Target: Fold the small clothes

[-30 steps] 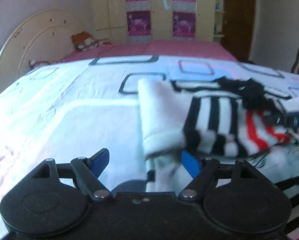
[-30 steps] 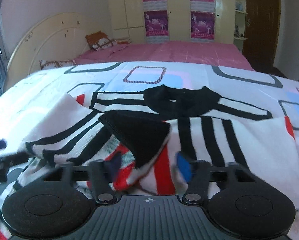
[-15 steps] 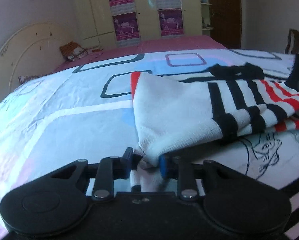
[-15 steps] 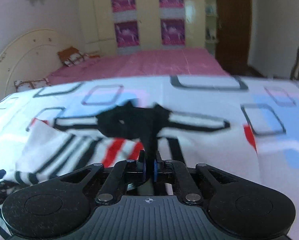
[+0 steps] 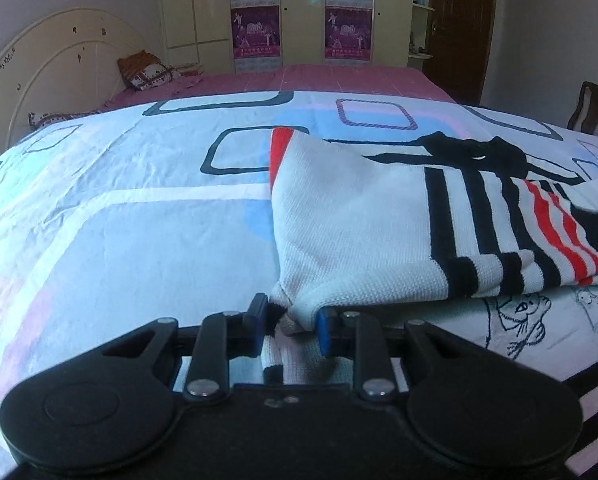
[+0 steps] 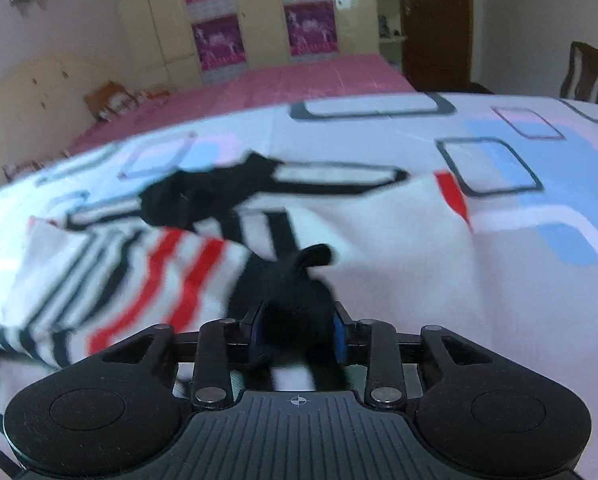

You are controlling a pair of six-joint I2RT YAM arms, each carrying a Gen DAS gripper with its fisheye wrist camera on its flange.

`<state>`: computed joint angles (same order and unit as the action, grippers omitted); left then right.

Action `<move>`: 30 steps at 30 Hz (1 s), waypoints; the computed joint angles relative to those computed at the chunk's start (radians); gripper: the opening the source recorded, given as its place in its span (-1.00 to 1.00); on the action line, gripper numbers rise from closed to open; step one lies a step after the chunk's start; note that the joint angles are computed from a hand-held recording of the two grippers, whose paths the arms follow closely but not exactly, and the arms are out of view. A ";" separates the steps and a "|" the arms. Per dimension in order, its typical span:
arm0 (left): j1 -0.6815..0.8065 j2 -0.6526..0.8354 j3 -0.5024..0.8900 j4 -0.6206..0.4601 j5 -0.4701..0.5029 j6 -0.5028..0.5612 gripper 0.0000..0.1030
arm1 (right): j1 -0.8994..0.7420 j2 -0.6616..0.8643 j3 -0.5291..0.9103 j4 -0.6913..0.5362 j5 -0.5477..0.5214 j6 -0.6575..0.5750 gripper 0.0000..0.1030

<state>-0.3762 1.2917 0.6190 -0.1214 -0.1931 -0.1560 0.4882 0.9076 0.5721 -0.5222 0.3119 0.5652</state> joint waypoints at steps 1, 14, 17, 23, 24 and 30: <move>0.008 -0.005 0.007 -0.013 0.017 -0.003 -0.51 | -0.011 -0.021 -0.008 -0.011 0.000 -0.002 -0.38; 0.101 -0.057 0.114 -0.112 0.171 -0.079 0.24 | -0.125 -0.020 0.014 0.054 -0.141 -0.041 0.19; 0.113 0.092 0.201 -0.058 0.196 -0.106 0.15 | -0.137 0.053 0.010 0.101 -0.159 -0.032 0.12; 0.128 0.349 0.354 0.011 0.185 -0.143 -0.04 | -0.116 0.072 0.006 0.136 -0.151 -0.048 -0.60; 0.135 0.379 0.373 0.017 0.193 -0.142 -0.12 | -0.116 0.075 0.008 0.138 -0.151 -0.052 -0.68; 0.152 0.431 0.378 0.101 0.153 -0.160 -0.75 | -0.066 0.061 0.003 0.203 -0.078 -0.101 -0.80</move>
